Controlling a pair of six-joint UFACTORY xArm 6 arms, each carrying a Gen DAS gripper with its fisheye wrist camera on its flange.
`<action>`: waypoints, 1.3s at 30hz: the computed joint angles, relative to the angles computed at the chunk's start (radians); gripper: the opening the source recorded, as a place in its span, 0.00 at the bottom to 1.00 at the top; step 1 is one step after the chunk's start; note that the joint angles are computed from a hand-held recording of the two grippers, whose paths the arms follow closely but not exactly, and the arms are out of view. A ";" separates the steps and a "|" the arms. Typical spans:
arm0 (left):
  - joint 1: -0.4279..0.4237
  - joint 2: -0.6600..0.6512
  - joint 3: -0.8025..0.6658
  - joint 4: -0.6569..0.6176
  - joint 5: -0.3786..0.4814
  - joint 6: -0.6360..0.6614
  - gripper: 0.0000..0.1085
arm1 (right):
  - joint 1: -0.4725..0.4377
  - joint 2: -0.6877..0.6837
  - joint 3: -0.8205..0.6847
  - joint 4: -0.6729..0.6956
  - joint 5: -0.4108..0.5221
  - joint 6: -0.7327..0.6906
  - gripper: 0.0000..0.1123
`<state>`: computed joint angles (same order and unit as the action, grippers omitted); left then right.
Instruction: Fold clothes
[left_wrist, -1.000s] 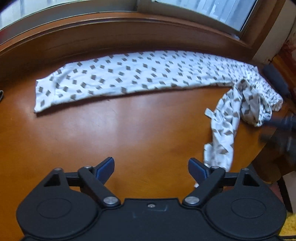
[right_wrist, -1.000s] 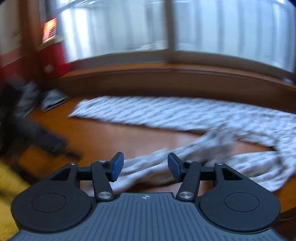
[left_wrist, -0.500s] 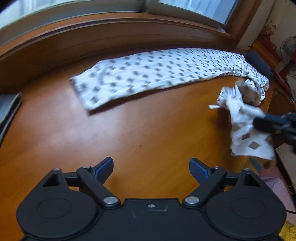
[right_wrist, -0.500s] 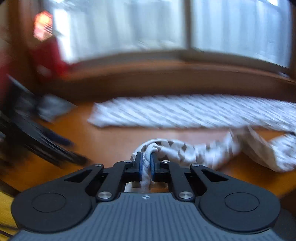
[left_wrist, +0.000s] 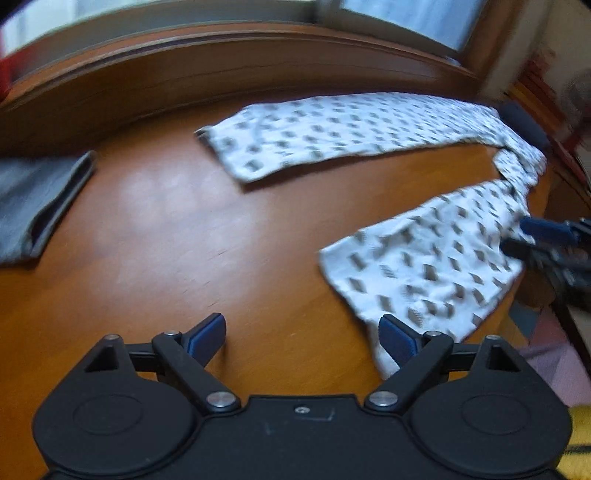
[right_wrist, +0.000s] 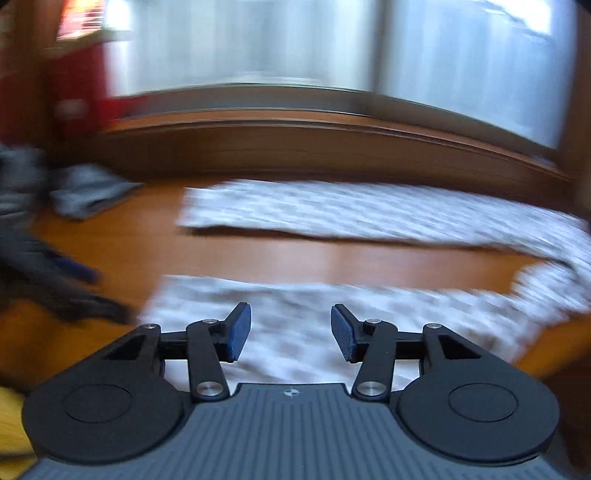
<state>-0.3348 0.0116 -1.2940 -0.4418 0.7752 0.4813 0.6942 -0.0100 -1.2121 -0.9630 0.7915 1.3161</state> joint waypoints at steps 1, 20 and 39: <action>-0.013 0.004 -0.006 -0.006 0.001 0.024 0.82 | 0.007 -0.009 0.011 -0.017 0.084 0.063 0.46; -0.232 0.061 -0.018 0.108 -0.065 0.264 0.91 | -0.220 -0.213 0.269 -0.043 -0.065 0.563 0.05; -0.069 0.323 -0.507 -0.490 0.549 0.270 0.05 | -0.314 -0.474 0.431 -0.409 -0.196 0.935 0.05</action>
<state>-0.4040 0.3343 -1.8005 -0.9319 1.3238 0.7511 0.3807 -0.4844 -0.7810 -1.3719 0.5952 2.2513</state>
